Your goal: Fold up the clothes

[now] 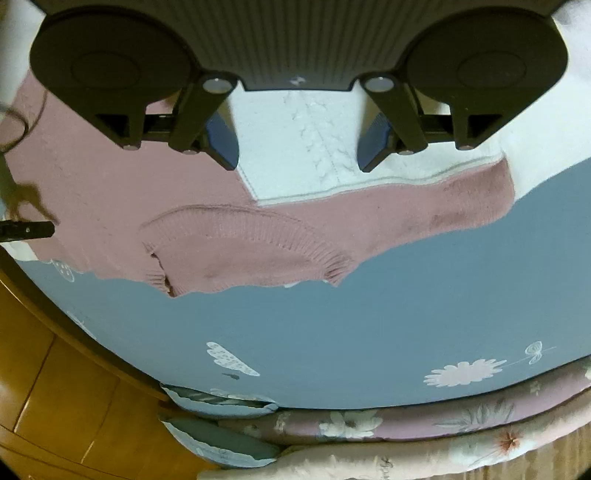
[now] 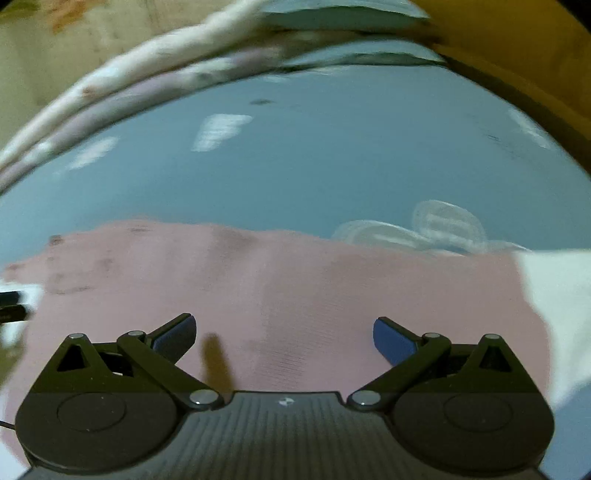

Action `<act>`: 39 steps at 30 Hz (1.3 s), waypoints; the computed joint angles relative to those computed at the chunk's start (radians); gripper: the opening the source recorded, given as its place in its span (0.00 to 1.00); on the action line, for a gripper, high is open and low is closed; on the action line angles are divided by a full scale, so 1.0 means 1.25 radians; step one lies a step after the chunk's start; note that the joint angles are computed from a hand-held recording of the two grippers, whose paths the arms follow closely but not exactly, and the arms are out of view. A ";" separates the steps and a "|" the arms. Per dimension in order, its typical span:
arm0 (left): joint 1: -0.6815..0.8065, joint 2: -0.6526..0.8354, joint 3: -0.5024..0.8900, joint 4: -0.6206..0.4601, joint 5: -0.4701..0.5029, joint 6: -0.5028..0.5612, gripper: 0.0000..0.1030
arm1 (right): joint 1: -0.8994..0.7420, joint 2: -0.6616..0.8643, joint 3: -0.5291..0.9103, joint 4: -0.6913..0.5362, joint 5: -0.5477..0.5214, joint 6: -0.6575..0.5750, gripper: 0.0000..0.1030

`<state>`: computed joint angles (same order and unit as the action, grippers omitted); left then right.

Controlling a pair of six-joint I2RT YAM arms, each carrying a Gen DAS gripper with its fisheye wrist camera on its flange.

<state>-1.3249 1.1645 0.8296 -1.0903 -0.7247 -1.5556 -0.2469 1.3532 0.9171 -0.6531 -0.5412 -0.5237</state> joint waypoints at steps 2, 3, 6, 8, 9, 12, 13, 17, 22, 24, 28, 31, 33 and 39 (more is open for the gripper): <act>-0.001 -0.009 -0.009 0.008 -0.002 -0.009 0.72 | -0.073 0.028 0.015 0.012 -0.016 -0.006 1.00; -0.002 -0.013 -0.014 0.012 -0.003 -0.013 0.73 | -0.111 0.047 0.028 0.016 -0.030 -0.007 1.00; -0.001 -0.025 -0.025 0.023 -0.005 -0.025 0.73 | -0.215 0.116 0.083 0.006 -0.086 -0.012 1.00; -0.002 -0.026 -0.026 0.025 -0.006 -0.032 0.73 | -0.272 0.176 0.143 -0.039 -0.147 -0.023 1.00; -0.002 -0.026 -0.026 0.025 -0.006 -0.033 0.73 | -0.284 0.191 0.166 -0.054 -0.156 -0.015 1.00; -0.002 -0.023 -0.024 0.024 -0.006 -0.034 0.73 | -0.312 0.190 0.190 -0.048 -0.164 0.037 1.00; -0.003 -0.022 -0.024 0.024 -0.007 -0.036 0.73 | -0.323 0.185 0.191 -0.037 -0.167 0.056 1.00; -0.002 -0.026 -0.028 0.025 -0.007 -0.034 0.73 | -0.371 0.185 0.202 0.021 -0.153 0.136 1.00; -0.001 -0.032 -0.030 0.028 -0.008 -0.034 0.74 | -0.434 0.269 0.248 0.075 -0.108 0.283 1.00; 0.001 -0.030 -0.028 0.028 -0.007 -0.033 0.74 | -0.452 0.315 0.272 0.074 -0.115 0.336 0.97; 0.006 -0.030 -0.027 0.031 -0.003 -0.024 0.74 | -0.458 0.348 0.270 0.161 -0.162 0.426 0.93; 0.008 -0.031 -0.028 0.032 -0.002 -0.021 0.75 | -0.427 0.363 0.296 0.172 -0.075 0.413 0.38; 0.007 -0.030 -0.028 0.032 -0.003 -0.022 0.75 | -0.419 0.378 0.330 0.149 -0.026 0.397 0.10; 0.010 -0.026 -0.027 0.034 -0.001 -0.016 0.75 | -0.431 0.380 0.361 0.145 -0.003 0.350 0.08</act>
